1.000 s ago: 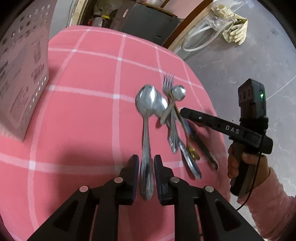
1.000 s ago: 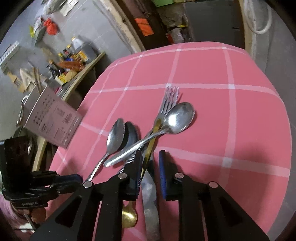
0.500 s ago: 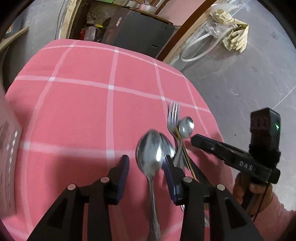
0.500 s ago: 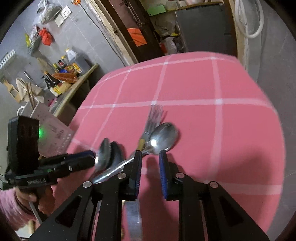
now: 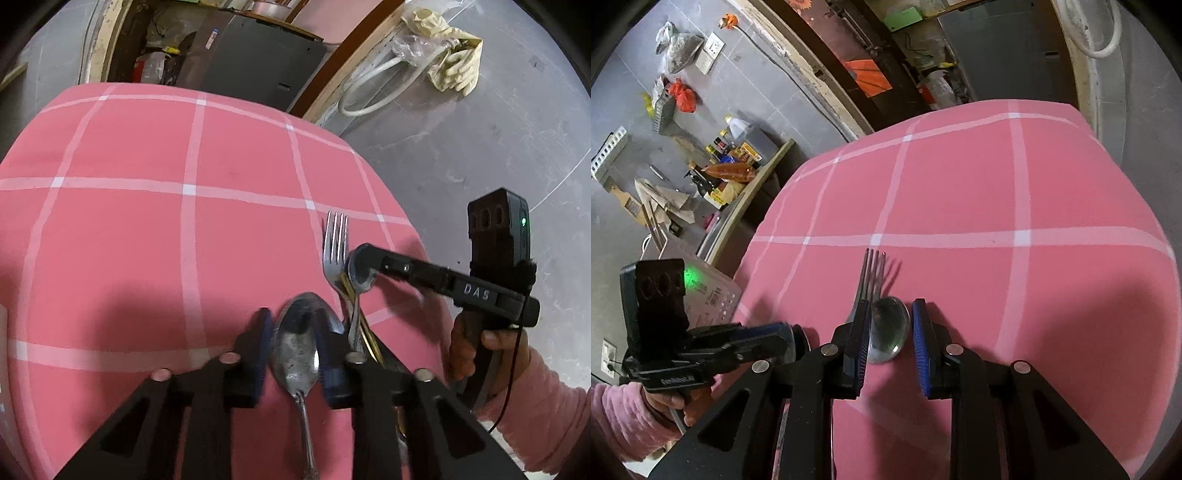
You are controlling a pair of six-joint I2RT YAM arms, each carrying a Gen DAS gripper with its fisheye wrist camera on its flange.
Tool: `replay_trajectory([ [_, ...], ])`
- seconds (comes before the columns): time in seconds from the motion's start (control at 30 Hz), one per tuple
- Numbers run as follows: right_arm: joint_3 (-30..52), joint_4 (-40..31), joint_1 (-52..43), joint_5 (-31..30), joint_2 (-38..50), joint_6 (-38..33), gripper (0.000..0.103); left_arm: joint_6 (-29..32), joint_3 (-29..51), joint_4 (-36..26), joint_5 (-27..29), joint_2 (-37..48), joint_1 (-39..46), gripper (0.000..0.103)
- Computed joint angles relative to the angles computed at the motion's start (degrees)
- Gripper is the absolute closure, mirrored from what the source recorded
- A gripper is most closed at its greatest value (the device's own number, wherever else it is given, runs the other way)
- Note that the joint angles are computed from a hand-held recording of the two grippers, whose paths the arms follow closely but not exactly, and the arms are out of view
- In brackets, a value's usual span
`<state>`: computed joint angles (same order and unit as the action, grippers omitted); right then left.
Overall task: Organize utensils
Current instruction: 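Grasp a silver spoon with the left gripper while the right gripper grasps a silver fork, then lift the spoon and fork and carry both above the white caddy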
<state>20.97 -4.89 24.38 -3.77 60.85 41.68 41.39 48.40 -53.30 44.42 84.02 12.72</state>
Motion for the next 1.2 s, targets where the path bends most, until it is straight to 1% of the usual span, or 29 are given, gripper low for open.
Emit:
replay_trajectory([
  [0.07,0.08,0.60,0.81,0.54,0.99,0.55,0.095,1.11,0.28,-0.90,-0.28,0.60,0.58,0.092],
  [0.13,-0.59,1.26,1.96,1.25,0.46,1.81,0.096,1.58,0.27,-1.84,-0.31,0.47,0.49,0.093],
  [0.2,-1.37,1.16,4.24,3.51,-1.20,3.96,0.097,2.38,0.17,-2.54,-0.71,-0.12,0.36,0.096],
  [0.27,-2.06,0.50,6.19,5.61,-3.16,5.61,0.098,3.17,-0.13,-3.28,-0.91,-1.23,0.52,0.099],
  [0.33,-2.53,-0.92,7.45,7.46,-5.38,6.96,0.098,4.57,0.05,-4.94,-0.74,-1.95,1.35,0.100],
  [0.4,-3.00,-3.23,10.14,11.17,-9.08,9.56,0.099,6.50,0.51,-7.20,-0.63,-2.54,2.39,0.101],
  [0.47,-2.51,-6.72,12.84,15.11,-12.33,11.17,0.100,6.50,-0.05,-7.57,-1.81,-4.67,2.64,0.101],
  [0.57,0.20,-13.06,18.59,22.81,-15.23,13.60,0.100,6.65,-0.66,-9.05,-2.41,-8.64,4.10,0.101],
  [0.6,1.48,-15.42,21.00,25.89,-15.96,14.57,0.100,7.69,-0.82,-10.10,-2.21,-10.48,5.28,0.101],
  [0.63,2.38,-17.23,22.26,27.68,-16.68,14.98,0.100,8.71,-0.81,-11.11,-1.90,-12.28,6.36,0.101],
  [0.67,4.66,-20.41,26.00,32.38,-16.53,16.57,0.100,9.59,-0.76,-12.12,-1.47,-14.27,7.31,0.101],
  [0.73,8.40,-25.46,30.18,38.15,-16.09,18.29,0.100,11.34,-0.17,-14.20,-0.33,-18.69,9.43,0.101],
  [0.87,16.35,-35.19,37.57,48.32,-14.40,22.69,0.100,13.69,3.53,-18.29,3.74,-22.97,14.30,0.101],
  [0.9,19.67,-38.51,40.28,52.07,-12.65,24.49,0.100,14.34,4.67,-19.28,4.87,-23.35,15.47,0.101],
  [0.93,22.14,-41.58,42.39,54.79,-11.72,26.16,0.100,13.92,5.89,-19.69,6.03,-24.24,16.16,0.101],
  [0.97,24.15,-43.96,43.77,56.63,-10.99,27.22,0.100,14.99,7.71,-20.97,7.64,-24.60,17.88,0.101],
  [1.0,27.99,-47.27,45.92,59.93,-8.64,28.49,0.100,15.36,9.08,-21.56,8.76,-24.68,18.92,0.101],
  [1.07,34.26,-52.00,48.92,64.67,-4.58,30.04,0.100,19.15,13.23,-25.36,12.30,-23.16,22.96,0.101],
  [1.13,40.26,-54.26,50.28,68.40,-0.71,28.99,0.100,21.57,18.38,-29.01,15.82,-20.78,26.37,0.101],
  [1.17,42.97,-56.03,51.33,70.00,1.11,29.66,0.100,22.80,20.98,-31.02,17.27,-19.29,28.00,0.101],
  [1.2,46.15,-55.14,51.47,72.05,2.79,26.65,0.100,24.43,24.80,-33.87,19.17,-17.03,30.16,0.101],
])
